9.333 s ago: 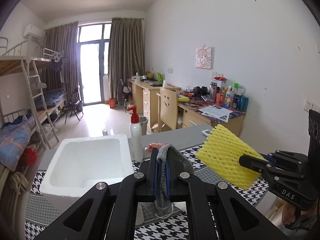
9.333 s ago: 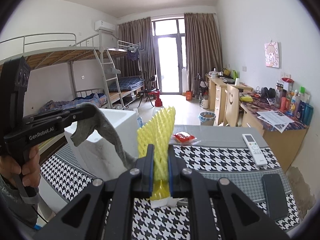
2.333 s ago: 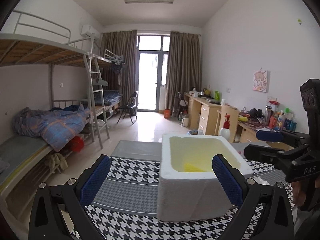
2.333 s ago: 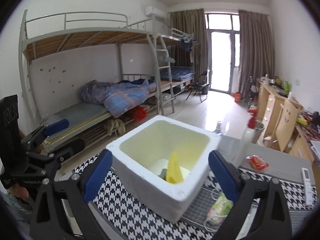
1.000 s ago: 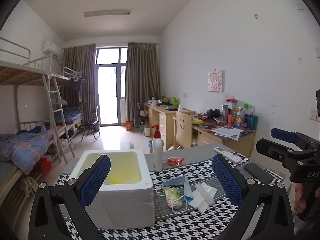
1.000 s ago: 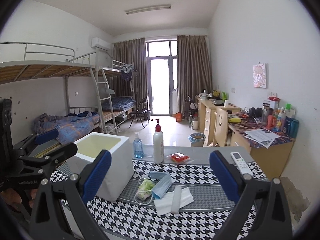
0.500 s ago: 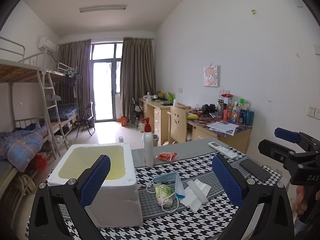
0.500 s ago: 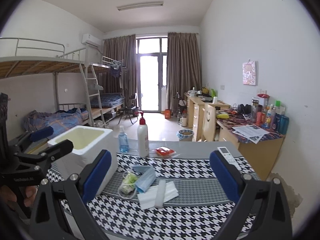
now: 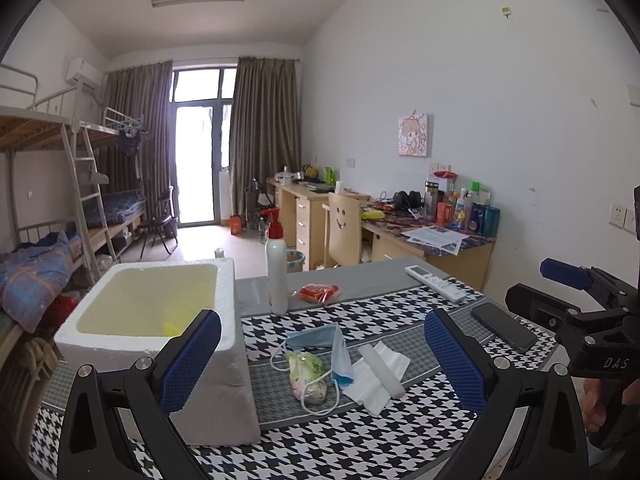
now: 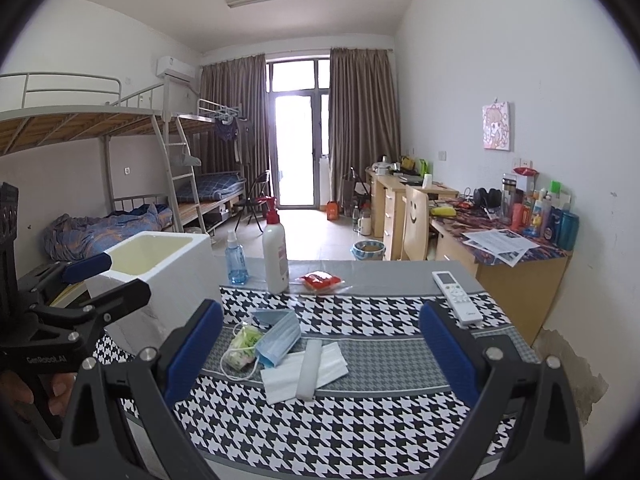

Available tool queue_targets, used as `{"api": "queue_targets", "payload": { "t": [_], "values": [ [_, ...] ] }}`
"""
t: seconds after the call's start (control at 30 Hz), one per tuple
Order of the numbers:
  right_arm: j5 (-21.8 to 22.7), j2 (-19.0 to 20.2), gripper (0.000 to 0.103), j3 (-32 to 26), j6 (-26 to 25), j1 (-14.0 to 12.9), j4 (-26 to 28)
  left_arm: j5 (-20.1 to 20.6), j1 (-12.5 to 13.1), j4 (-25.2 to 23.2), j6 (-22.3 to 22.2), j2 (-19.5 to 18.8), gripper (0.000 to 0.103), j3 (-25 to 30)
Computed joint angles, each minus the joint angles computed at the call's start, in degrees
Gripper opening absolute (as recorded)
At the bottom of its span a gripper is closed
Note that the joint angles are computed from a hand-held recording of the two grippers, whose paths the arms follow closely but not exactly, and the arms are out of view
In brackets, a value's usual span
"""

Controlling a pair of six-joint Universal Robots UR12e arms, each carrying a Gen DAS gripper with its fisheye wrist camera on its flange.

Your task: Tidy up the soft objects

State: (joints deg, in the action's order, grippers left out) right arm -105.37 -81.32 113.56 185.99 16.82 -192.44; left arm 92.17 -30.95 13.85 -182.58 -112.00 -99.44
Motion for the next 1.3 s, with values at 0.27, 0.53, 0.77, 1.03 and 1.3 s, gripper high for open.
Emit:
{"api": "queue_targets", "payload": {
  "t": [0.27,0.53,0.77,1.03,1.3],
  "values": [
    [-0.1,0.0,0.1,0.4,0.5,-0.6,1.0,2.5,-1.0,-1.1,0.2,-1.2,0.102,1.1],
    [0.7,0.0,0.1,1.3,1.2,-1.6,1.9,4.7,-1.8,-1.5,0.6,-2.3,0.102,1.9],
    [2.4,0.1,0.1,1.8,1.6,-2.8,1.7,5.0,-2.3,-2.9,0.2,-3.2,0.102,2.8],
    [4.5,0.8,0.1,1.2,2.1,-4.1,5.1,5.3,-2.6,-5.9,0.6,-4.4,0.102,4.7],
    [6.0,1.5,0.1,0.6,1.4,-4.9,7.6,6.9,-3.2,-8.0,0.6,-6.1,0.102,7.0]
  ]
}}
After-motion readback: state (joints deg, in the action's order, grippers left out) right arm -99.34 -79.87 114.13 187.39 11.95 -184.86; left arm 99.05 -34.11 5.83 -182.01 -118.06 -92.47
